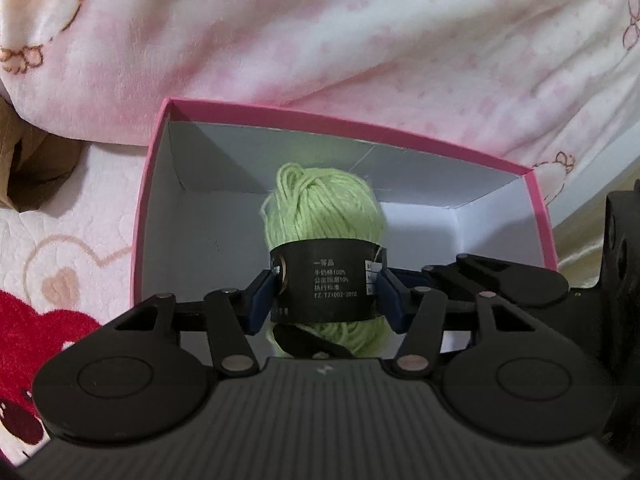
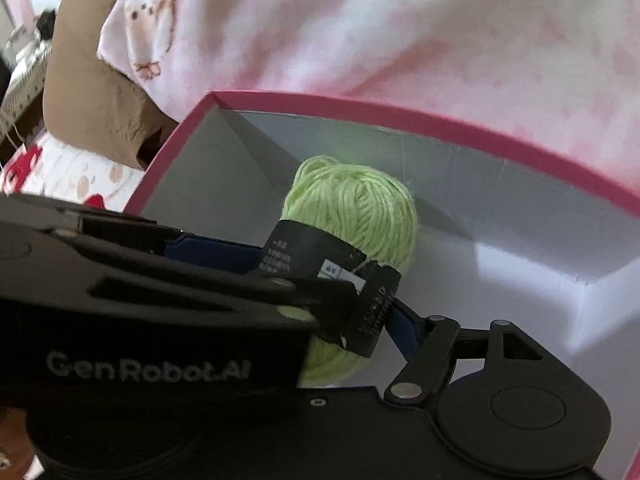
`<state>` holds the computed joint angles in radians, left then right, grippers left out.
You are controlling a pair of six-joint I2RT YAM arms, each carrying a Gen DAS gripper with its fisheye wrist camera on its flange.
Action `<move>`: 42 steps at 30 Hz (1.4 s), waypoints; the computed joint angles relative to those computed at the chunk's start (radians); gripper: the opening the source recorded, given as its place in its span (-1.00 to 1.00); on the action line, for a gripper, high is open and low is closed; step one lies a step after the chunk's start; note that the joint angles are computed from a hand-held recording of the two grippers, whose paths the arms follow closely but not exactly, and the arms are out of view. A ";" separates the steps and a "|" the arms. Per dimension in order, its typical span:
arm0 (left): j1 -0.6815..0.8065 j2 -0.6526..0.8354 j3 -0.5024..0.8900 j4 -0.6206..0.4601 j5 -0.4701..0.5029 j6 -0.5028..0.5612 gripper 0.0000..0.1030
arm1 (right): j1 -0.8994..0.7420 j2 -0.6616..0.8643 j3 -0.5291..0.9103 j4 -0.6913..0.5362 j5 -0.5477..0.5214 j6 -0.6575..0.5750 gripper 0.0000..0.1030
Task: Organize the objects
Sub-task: 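Lift the yarn skein with the left tool and carry it into the pink box, then open the left tool to release the yarn inside the box and withdraw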
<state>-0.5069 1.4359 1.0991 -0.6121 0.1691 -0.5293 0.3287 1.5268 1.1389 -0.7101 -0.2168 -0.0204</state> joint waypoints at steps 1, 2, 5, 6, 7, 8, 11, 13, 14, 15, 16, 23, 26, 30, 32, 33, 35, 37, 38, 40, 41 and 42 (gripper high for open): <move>-0.004 0.001 0.002 -0.003 -0.002 0.003 0.00 | -0.009 -0.003 -0.008 0.002 -0.017 0.003 0.49; -0.005 0.004 0.006 -0.010 0.000 0.009 0.00 | -0.019 -0.007 -0.027 0.015 -0.028 -0.007 0.49; -0.013 0.017 0.022 -0.047 -0.006 0.004 -0.02 | -0.013 -0.031 -0.056 0.033 -0.036 -0.024 0.48; -0.017 0.017 0.024 -0.055 -0.012 0.000 -0.02 | -0.003 -0.054 -0.079 0.044 -0.031 -0.020 0.43; -0.017 0.014 0.021 -0.053 -0.012 -0.004 -0.02 | 0.008 -0.065 -0.093 0.059 -0.016 -0.021 0.37; -0.015 0.013 0.017 -0.048 -0.009 -0.009 -0.02 | 0.018 -0.072 -0.102 0.073 0.003 -0.022 0.35; -0.015 0.038 0.017 -0.019 -0.009 -0.033 -0.01 | 0.041 -0.057 -0.106 0.106 0.033 0.012 0.31; -0.022 0.048 0.018 -0.010 -0.026 -0.041 0.03 | 0.046 -0.043 -0.098 0.114 0.037 0.034 0.31; -0.029 0.049 0.019 -0.011 -0.038 -0.041 0.04 | 0.054 -0.032 -0.092 0.115 0.041 0.049 0.32; -0.037 0.048 0.021 -0.016 -0.050 -0.041 0.08 | 0.036 -0.026 -0.077 0.099 0.029 0.037 0.36; -0.047 0.045 0.024 -0.022 -0.063 -0.043 0.12 | 0.032 -0.032 -0.081 0.096 0.023 0.035 0.40; -0.137 0.021 0.083 -0.147 -0.194 -0.047 0.19 | 0.007 -0.238 -0.165 0.053 0.010 -0.022 0.53; -0.163 -0.032 0.091 -0.206 -0.242 -0.056 0.36 | -0.002 -0.335 -0.187 0.013 0.008 -0.047 0.53; -0.225 -0.092 0.147 -0.330 -0.321 -0.088 0.48 | -0.043 -0.508 -0.191 -0.112 -0.015 -0.084 0.54; -0.231 -0.123 0.179 -0.394 -0.319 -0.088 0.55 | -0.124 -0.602 -0.167 -0.230 -0.088 -0.135 0.54; -0.240 -0.141 0.197 -0.431 -0.318 -0.091 0.60 | -0.123 -0.622 -0.154 -0.259 -0.084 -0.135 0.54; -0.272 -0.170 0.227 -0.497 -0.327 -0.103 0.66 | -0.162 -0.700 -0.115 -0.372 -0.094 -0.181 0.54; -0.321 -0.196 0.258 -0.567 -0.377 -0.147 0.72 | -0.207 -0.744 -0.067 -0.474 -0.118 -0.233 0.54; -0.348 -0.204 0.285 -0.617 -0.387 -0.164 0.72 | -0.205 -0.761 -0.039 -0.521 -0.115 -0.241 0.54; -0.409 -0.221 0.331 -0.701 -0.402 -0.197 0.72 | -0.197 -0.783 0.019 -0.610 -0.111 -0.255 0.54; -0.447 -0.225 0.355 -0.738 -0.414 -0.221 0.72 | -0.183 -0.790 0.049 -0.647 -0.100 -0.251 0.55; -0.487 -0.231 0.378 -0.773 -0.426 -0.246 0.72 | -0.172 -0.796 0.077 -0.683 -0.093 -0.248 0.56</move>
